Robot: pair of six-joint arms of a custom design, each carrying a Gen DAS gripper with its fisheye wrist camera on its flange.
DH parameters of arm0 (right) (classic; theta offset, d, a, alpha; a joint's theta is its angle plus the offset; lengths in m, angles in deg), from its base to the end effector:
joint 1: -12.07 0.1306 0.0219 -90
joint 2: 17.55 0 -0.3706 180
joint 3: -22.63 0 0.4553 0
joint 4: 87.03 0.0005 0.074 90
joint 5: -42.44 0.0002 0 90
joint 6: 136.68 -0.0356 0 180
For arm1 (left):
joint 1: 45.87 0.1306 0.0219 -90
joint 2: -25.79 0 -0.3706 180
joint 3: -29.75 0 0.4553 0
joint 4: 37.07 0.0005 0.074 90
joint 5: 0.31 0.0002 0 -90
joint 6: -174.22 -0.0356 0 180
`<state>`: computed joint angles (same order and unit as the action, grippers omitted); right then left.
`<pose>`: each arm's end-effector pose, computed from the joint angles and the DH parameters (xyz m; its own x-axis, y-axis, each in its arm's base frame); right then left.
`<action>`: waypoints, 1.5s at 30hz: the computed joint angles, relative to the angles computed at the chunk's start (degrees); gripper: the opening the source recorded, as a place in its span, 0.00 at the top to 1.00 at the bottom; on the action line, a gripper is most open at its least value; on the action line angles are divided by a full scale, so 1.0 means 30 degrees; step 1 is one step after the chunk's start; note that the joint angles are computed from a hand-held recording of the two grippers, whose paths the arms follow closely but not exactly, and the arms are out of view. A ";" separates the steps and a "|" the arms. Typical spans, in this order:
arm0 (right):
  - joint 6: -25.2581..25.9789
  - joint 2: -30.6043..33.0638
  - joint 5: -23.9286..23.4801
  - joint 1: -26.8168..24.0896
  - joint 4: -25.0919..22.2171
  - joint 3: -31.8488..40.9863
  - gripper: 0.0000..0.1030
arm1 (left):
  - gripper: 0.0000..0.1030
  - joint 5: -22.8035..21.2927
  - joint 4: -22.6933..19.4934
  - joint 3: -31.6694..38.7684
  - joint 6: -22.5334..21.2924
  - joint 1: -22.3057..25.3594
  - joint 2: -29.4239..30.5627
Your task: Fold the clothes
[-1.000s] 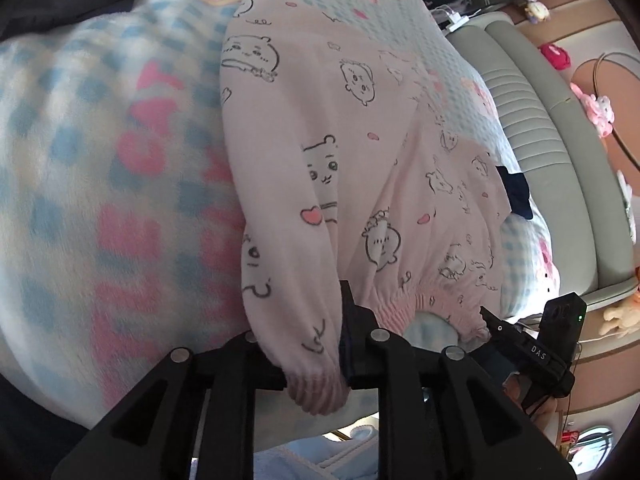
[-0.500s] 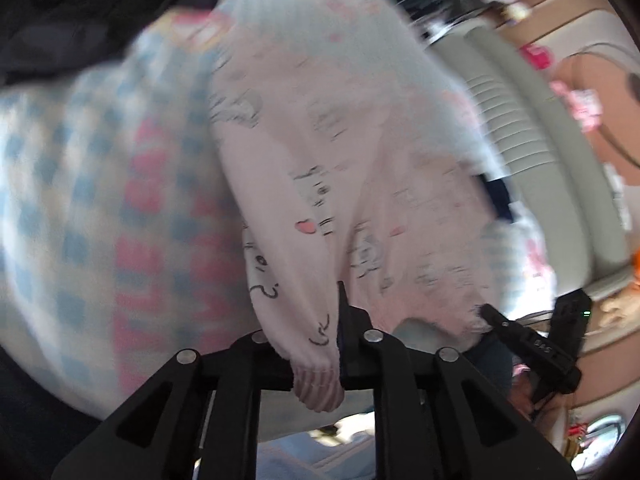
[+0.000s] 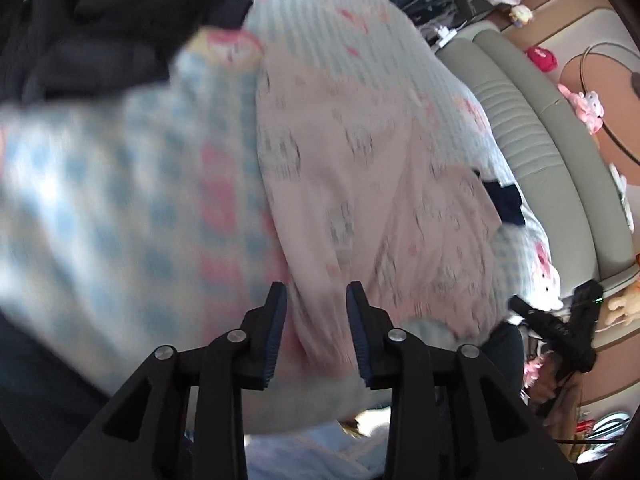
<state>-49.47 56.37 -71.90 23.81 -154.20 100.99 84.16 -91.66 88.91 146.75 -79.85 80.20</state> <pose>0.4101 0.0997 0.4272 -0.8873 -0.1391 -0.4398 -0.3275 0.8614 0.3882 0.2756 -0.1822 0.3859 -0.7402 -0.5661 -0.3628 -0.3294 0.7757 -0.5382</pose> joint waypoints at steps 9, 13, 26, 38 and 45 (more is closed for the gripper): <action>0.2025 0.6410 0.0921 0.2703 0.0281 0.7084 0.74 | 0.68 -0.0594 0.0236 0.4539 -0.7751 0.5659 0.5396; 0.1493 1.0818 0.1512 0.3809 -0.0085 1.1557 0.69 | 0.52 0.0425 0.0559 0.6688 -0.8999 0.7100 0.8834; 0.1333 1.8954 0.1647 0.4811 -0.2424 2.0926 0.56 | 0.96 -0.0148 0.2213 0.7400 -1.0443 0.8038 0.9581; 0.4519 2.3024 0.1765 0.5902 -0.5360 2.6402 0.47 | 0.94 -0.0928 0.1661 0.6690 -1.1276 0.8861 0.9510; 0.4784 2.0473 0.0644 0.6206 -0.0981 2.2734 0.96 | 0.96 -0.1820 0.3067 0.6667 -1.1835 0.8619 0.8565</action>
